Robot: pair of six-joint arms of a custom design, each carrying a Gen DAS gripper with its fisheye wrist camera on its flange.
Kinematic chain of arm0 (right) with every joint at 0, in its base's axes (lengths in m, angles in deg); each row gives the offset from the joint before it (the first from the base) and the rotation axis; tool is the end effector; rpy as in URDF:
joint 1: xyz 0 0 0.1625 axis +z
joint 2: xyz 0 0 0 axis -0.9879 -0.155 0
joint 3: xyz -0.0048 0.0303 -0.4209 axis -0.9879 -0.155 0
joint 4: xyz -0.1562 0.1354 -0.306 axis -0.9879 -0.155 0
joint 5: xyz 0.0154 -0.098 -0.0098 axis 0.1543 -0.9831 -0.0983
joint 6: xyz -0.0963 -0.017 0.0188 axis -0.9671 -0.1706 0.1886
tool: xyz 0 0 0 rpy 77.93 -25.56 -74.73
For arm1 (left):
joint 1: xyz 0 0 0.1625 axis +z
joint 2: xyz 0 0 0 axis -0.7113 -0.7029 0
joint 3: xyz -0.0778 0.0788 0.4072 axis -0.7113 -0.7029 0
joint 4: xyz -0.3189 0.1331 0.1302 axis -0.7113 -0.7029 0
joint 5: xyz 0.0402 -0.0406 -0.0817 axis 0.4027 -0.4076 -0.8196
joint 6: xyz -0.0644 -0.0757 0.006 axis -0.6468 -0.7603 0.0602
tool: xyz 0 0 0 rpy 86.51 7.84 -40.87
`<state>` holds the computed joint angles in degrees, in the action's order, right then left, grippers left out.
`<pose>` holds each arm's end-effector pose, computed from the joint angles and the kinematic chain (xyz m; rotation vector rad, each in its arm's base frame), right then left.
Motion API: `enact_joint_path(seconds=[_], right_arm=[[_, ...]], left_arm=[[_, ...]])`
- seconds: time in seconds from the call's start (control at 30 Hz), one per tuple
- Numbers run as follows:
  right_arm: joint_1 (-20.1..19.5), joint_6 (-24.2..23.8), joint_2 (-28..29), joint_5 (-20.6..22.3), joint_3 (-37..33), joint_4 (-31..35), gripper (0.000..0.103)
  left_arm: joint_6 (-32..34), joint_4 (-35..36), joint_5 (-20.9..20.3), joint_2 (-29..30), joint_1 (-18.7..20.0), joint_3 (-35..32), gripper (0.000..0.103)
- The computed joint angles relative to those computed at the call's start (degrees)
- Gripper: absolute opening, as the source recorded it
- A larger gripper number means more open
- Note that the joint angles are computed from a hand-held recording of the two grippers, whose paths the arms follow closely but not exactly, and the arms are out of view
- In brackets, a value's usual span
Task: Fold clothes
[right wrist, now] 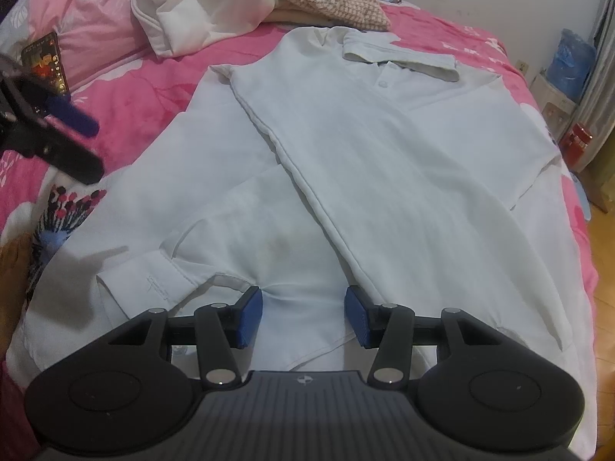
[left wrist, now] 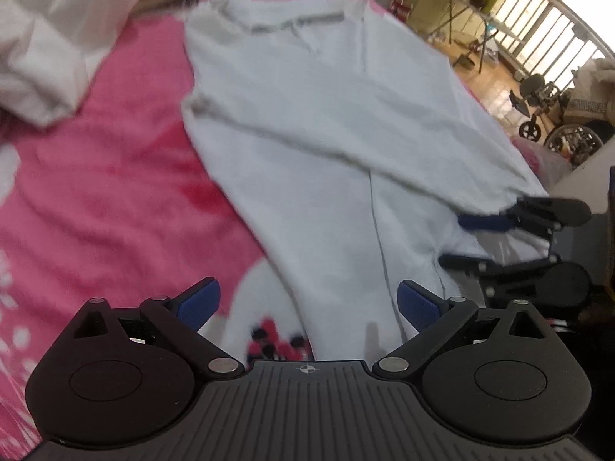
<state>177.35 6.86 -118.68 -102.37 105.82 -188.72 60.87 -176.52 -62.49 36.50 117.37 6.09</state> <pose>0.1706 -0.6927 0.0925 1.1239 -2.3103 0.3709 -0.0753 -0.7819 0.2281 0.8175 2.6352 -0.2154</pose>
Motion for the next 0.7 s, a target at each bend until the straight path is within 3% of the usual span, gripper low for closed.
enact_joint_path(seconds=[0.43,0.7], right_arm=[[0.17,0.21,0.21,-0.33,-0.32,0.3,0.053],[0.09,0.01,0.22,-0.25,-0.4,0.37,0.053]], left_arm=[[0.69,6.54,-3.16,-2.11,0.65,3.12,0.064],[-0.1,6.38,-1.99,-1.85,0.8,3.9,0.066]])
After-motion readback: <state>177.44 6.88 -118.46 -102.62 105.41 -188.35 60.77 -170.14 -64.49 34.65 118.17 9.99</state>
